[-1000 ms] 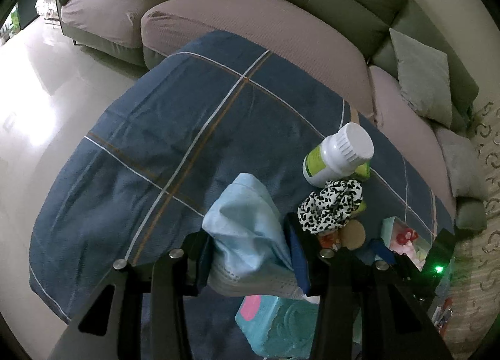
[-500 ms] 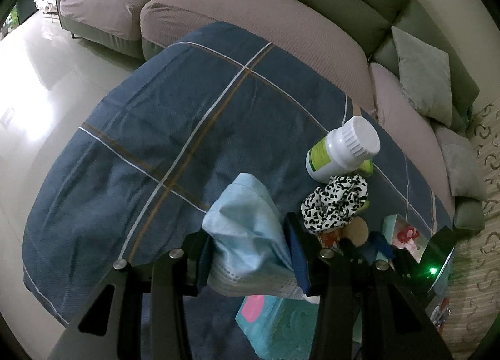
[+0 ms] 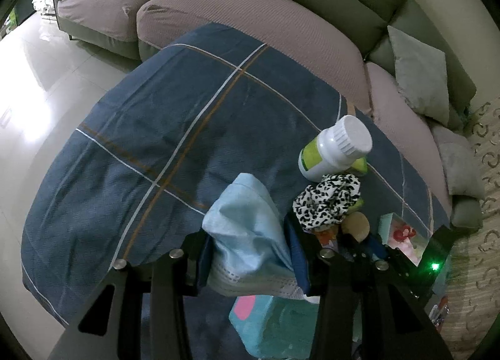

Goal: Organize soft objects
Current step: 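Grasp the round beige sponge with the right tool while the left tool holds the mask, then carry the mask and sponge over the tray and open both tools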

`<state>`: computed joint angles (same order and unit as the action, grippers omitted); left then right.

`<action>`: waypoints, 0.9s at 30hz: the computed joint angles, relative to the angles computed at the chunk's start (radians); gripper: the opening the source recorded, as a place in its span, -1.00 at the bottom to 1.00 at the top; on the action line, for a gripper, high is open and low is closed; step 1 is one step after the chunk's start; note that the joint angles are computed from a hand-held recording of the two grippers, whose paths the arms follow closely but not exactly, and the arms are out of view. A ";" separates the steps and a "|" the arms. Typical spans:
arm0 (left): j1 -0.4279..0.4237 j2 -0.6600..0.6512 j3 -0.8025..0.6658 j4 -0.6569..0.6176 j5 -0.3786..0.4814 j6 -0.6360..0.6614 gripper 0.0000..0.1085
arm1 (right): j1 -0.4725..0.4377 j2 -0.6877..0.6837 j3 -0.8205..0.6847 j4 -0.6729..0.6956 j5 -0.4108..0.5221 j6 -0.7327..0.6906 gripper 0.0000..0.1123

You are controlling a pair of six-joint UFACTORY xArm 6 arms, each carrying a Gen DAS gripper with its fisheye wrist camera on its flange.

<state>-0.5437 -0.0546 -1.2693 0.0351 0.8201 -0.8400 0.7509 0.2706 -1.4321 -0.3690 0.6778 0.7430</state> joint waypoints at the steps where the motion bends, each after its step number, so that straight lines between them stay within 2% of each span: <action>1: -0.003 0.000 -0.003 0.001 0.001 -0.001 -0.18 | -0.003 -0.006 0.008 0.007 -0.010 0.001 -0.21; 6: -0.018 0.005 -0.030 0.009 0.009 -0.008 -0.18 | -0.014 -0.030 0.029 0.020 -0.045 0.010 -0.22; 14: -0.076 0.041 -0.131 0.037 0.012 -0.015 -0.18 | -0.007 -0.142 0.105 -0.064 -0.063 0.105 -0.22; 20: -0.148 0.114 -0.251 0.045 -0.004 0.002 -0.18 | -0.004 -0.301 0.203 -0.205 -0.011 0.223 -0.22; 27: -0.246 0.246 -0.450 0.057 0.039 0.017 -0.18 | -0.014 -0.522 0.339 -0.321 0.085 0.368 -0.22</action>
